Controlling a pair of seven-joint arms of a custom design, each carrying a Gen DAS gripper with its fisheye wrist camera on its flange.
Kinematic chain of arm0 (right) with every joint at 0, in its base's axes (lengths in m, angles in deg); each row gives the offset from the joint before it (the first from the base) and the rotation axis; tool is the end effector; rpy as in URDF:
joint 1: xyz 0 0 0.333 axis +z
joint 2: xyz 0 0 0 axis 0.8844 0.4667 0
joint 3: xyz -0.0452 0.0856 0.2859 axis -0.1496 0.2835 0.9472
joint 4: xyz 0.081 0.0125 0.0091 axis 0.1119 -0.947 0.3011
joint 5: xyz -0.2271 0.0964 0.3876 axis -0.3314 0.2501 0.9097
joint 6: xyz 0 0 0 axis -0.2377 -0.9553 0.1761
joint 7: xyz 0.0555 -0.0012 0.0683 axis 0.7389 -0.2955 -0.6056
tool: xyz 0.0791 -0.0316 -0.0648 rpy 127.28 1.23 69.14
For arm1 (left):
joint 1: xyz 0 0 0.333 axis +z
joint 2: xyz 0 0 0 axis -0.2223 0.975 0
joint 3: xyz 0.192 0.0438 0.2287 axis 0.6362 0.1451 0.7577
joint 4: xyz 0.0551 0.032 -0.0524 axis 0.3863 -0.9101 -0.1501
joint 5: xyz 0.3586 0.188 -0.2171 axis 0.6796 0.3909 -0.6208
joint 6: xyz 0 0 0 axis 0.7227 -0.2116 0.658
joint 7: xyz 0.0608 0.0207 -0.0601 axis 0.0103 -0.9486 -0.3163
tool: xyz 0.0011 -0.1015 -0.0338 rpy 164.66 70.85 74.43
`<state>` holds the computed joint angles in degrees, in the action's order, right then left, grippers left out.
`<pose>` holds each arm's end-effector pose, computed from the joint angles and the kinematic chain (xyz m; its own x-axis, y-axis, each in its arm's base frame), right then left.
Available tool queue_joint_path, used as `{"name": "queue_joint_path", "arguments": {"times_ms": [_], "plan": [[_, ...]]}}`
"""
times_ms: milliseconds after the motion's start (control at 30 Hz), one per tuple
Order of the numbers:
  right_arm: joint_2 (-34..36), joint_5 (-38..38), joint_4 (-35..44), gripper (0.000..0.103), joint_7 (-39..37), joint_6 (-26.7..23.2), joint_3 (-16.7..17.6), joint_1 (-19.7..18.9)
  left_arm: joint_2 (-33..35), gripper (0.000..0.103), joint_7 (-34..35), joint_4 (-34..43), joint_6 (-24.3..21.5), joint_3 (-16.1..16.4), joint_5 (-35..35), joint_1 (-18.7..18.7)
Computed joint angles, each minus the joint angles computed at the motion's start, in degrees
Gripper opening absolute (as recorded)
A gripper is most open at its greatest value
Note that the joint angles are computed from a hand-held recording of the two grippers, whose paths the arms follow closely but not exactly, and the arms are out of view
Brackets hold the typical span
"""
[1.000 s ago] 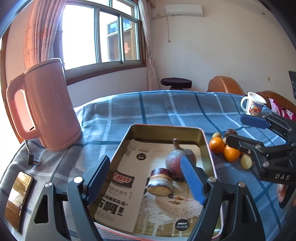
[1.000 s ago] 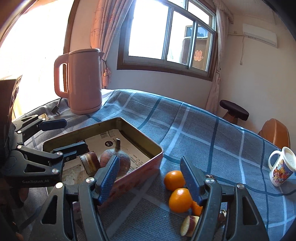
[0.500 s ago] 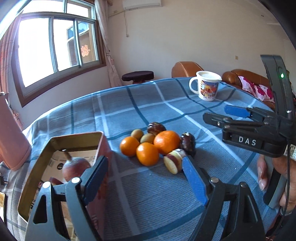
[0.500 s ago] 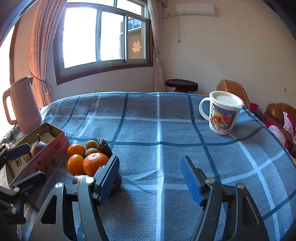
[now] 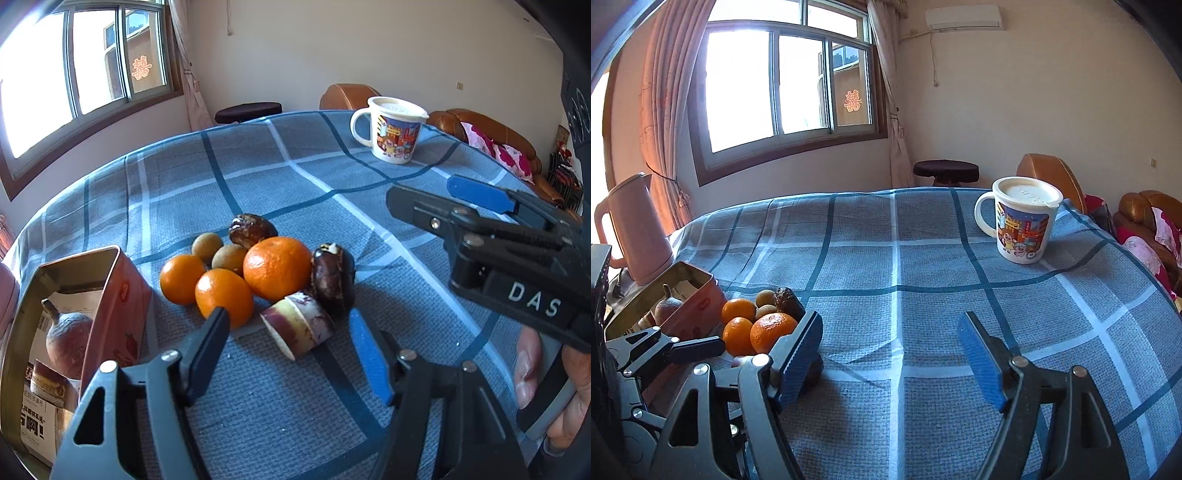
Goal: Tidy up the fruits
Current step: 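Move both open tools back to the fruit pile, then grasp another sweet potato piece with the left tool while the right tool grasps a dark round fruit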
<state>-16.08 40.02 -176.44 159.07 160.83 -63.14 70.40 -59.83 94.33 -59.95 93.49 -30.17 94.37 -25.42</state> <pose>0.4194 0.0738 0.4130 0.1139 -0.9930 -0.0322 -0.5116 -0.0308 -0.8587 0.4316 -0.2794 0.3873 -0.3549 -0.9345 -0.0289 -0.6584 0.2717 -0.7020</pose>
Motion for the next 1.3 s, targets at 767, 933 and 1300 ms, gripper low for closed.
{"name": "queue_joint_path", "arguments": {"times_ms": [767,933,1300], "plan": [[3.76,0.23,6.10,0.077,-15.90,-13.95,-17.83,18.80,-5.81,0.036,0.96,-6.59,8.44,-0.17,-4.09,5.39],[6.32,3.84,8.93,0.059,-17.73,-19.57,-16.27,17.79,-5.00,0.036,2.32,-6.52,8.57,3.29,-4.85,2.23],[5.62,11.73,8.41,0.045,-24.04,-18.84,-12.98,16.66,-5.09,0.034,5.55,-7.73,11.02,7.99,-7.61,-2.04]]}}
